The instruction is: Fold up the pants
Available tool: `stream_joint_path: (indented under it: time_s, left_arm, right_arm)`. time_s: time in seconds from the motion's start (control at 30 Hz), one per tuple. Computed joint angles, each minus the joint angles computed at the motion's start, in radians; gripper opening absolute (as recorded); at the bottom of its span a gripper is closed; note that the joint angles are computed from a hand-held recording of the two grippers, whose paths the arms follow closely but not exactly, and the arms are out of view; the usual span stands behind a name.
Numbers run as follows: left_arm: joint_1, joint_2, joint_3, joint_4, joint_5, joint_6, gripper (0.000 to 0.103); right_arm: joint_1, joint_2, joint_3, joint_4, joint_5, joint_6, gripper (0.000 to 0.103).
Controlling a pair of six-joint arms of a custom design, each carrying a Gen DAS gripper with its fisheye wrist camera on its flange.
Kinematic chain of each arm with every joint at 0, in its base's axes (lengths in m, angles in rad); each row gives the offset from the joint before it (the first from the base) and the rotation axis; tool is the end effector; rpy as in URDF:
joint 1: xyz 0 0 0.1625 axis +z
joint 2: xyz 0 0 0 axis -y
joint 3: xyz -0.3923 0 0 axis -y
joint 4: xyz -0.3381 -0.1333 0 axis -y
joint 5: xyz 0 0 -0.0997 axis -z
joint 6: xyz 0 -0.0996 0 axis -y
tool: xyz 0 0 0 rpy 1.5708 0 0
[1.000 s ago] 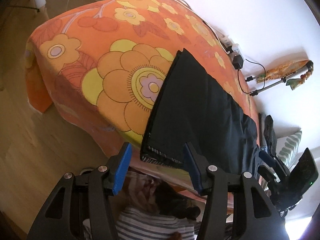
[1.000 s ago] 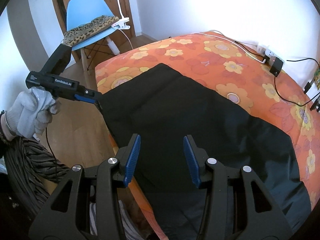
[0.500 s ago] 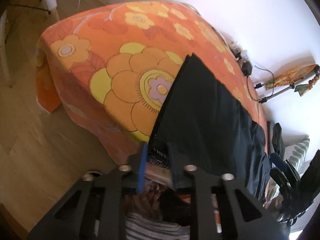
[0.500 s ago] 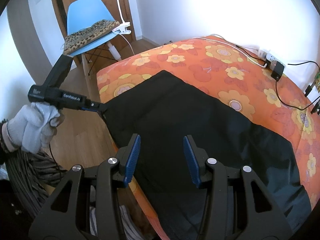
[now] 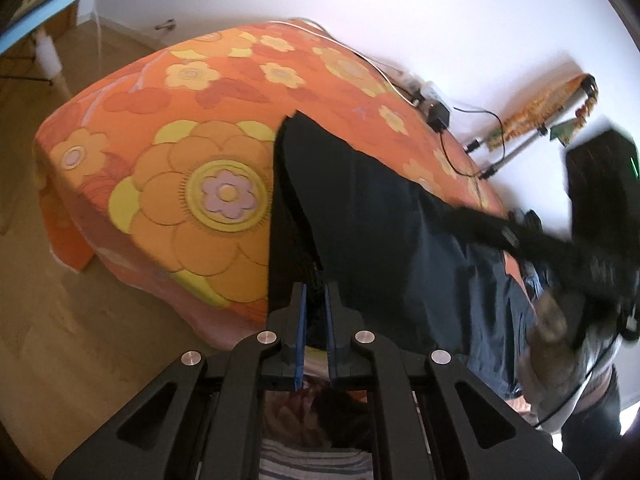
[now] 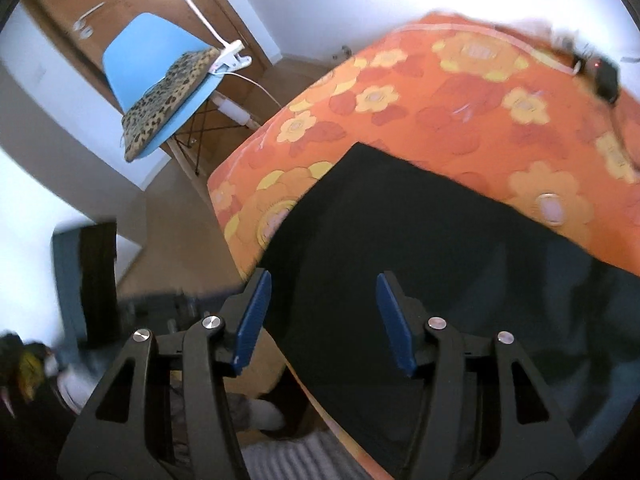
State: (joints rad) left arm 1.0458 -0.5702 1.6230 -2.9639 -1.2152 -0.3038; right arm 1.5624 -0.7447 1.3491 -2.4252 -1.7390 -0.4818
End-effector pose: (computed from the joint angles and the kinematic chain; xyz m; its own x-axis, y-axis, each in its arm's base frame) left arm -0.1668 -0.6231 0.0258 -0.9710 0.1084 -0.2133 0.1907 0.8888 -0.4167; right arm 0.1108 -0.6885 0.1658 -0.8771 -0.4049 0.2584 -0.4494 0.8816 -0.1441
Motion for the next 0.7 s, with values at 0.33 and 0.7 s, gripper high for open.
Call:
stream_joint_path:
  time_s: [0.33,0.7]
  left_arm:
    - [-0.014,0.016,-0.015,0.007,0.008,0.034,0.007]
    - [-0.084,0.039,0.016,-0.057,0.21,0.158,0.03]
  right_arm:
    - [0.059,0.255,-0.276,0.174,-0.119,0.096,0.057]
    - [0.062,0.285,-0.327,0.206,-0.14,0.129,0.005]
